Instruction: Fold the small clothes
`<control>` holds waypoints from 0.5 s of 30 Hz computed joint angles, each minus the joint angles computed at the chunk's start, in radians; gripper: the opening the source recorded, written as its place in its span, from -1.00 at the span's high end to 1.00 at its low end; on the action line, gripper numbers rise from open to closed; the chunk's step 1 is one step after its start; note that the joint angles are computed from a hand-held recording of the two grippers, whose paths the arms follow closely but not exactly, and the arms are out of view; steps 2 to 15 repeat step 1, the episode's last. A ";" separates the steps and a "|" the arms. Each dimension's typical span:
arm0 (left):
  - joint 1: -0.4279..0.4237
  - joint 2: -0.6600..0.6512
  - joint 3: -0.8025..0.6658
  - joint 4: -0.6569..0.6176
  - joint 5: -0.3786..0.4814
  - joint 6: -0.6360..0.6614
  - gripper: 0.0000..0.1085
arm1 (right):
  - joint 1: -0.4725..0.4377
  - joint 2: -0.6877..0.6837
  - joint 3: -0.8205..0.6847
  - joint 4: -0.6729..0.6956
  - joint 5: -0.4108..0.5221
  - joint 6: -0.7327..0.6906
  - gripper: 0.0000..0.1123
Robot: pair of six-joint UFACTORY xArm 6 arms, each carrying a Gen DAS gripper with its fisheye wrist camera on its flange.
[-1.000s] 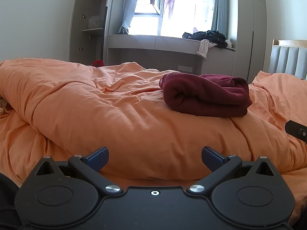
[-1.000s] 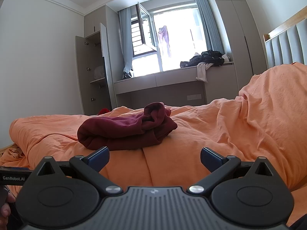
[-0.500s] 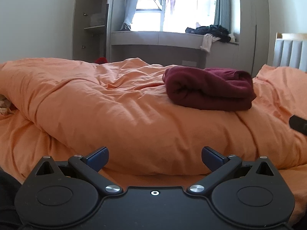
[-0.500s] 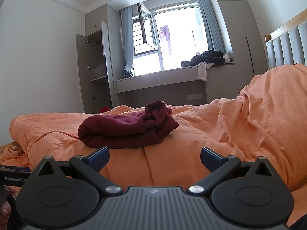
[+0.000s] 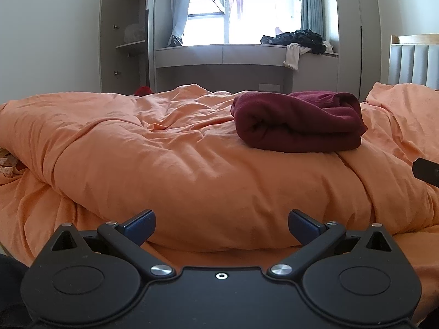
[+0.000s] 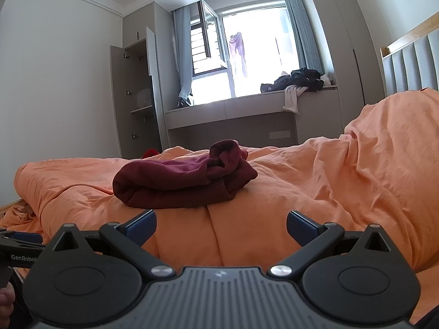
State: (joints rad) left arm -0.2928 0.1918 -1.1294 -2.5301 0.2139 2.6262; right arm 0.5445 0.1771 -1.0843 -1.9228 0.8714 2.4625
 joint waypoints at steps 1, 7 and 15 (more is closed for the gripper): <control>-0.002 0.005 -0.005 0.008 -0.005 -0.007 -0.89 | 0.000 0.002 -0.002 0.002 -0.002 -0.004 -0.83; -0.002 0.005 -0.005 0.008 -0.005 -0.007 -0.89 | 0.000 0.002 -0.002 0.002 -0.002 -0.004 -0.83; -0.002 0.005 -0.005 0.008 -0.005 -0.007 -0.89 | 0.000 0.002 -0.002 0.002 -0.002 -0.004 -0.83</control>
